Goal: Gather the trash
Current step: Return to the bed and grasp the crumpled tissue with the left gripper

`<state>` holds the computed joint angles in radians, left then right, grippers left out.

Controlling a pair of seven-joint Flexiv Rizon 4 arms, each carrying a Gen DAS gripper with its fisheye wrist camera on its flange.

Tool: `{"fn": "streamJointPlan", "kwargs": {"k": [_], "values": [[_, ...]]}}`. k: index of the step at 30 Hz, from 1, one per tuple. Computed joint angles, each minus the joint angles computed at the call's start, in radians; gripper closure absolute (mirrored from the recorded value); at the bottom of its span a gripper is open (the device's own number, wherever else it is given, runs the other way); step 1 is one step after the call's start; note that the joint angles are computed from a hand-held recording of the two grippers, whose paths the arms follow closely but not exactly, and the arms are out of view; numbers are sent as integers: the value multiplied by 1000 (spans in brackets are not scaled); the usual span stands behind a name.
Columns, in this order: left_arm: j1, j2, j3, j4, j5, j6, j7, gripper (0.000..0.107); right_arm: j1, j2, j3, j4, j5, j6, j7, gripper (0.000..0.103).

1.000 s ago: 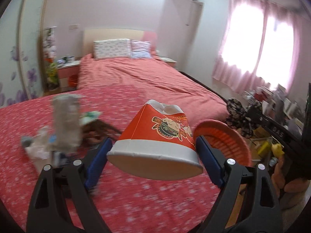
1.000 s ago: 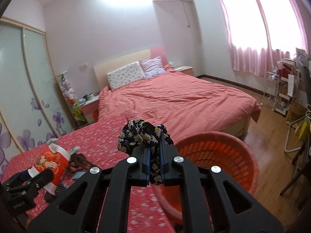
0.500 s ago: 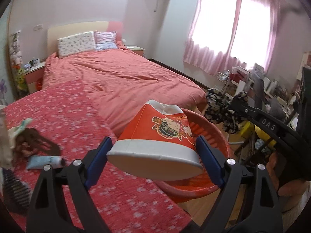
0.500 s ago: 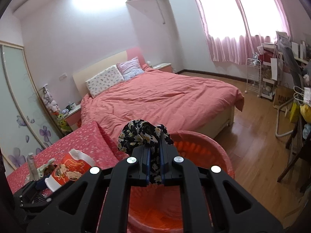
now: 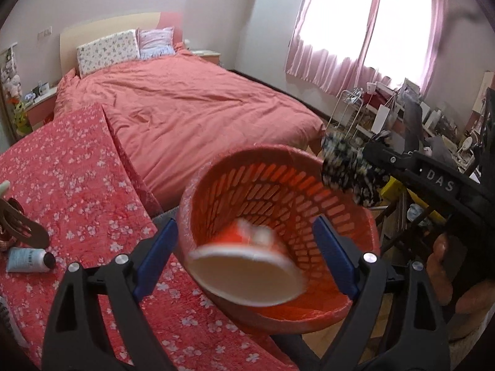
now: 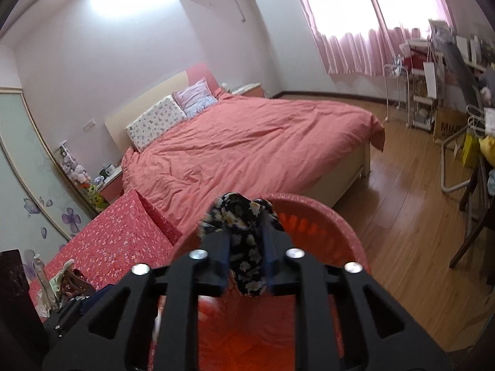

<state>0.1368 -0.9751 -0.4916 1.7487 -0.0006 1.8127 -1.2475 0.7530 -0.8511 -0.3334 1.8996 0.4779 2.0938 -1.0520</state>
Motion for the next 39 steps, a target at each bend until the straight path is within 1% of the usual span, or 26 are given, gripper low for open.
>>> {"fn": "streamJointPlan", "kwargs": {"k": [1, 3, 4, 6, 11, 14, 16, 18, 27, 30, 35, 39], "values": [[-4, 0, 7, -2, -4, -4, -2, 19, -4, 0, 6, 1, -2, -3, 2, 69], [-16, 9, 37, 3, -17, 1, -11, 18, 4, 3, 2, 10, -1, -6, -2, 66], [-15, 12, 43, 8, -19, 3, -14, 18, 12, 5, -6, 15, 2, -10, -5, 64], [-13, 25, 61, 24, -28, 9, -28, 18, 39, 10, -34, 26, 15, -18, -11, 63], [-19, 78, 120, 86, -37, 48, -71, 17, 131, 7, -131, 43, 46, -58, -14, 62], [-27, 118, 168, 135, -29, 89, -96, 16, 206, -8, -210, 52, 50, -86, -7, 61], [-25, 145, 200, 175, -22, 125, -116, 16, 247, -17, -248, 59, 39, -97, 5, 61], [-12, 166, 213, 203, -11, 144, -135, 15, 278, -19, -270, 66, 23, -105, 17, 61], [71, 254, 285, 347, 43, 253, -237, 15, 345, -6, -273, 64, -60, -112, 24, 61], [115, 274, 304, 384, 63, 279, -274, 15, 349, 2, -247, 53, -89, -119, 19, 61], [185, 292, 356, 431, 80, 327, -330, 15, 367, -3, -222, 27, -125, -141, 17, 61], [224, 288, 401, 437, 75, 346, -356, 15, 370, -17, -192, -12, -164, -166, 39, 61]]}}
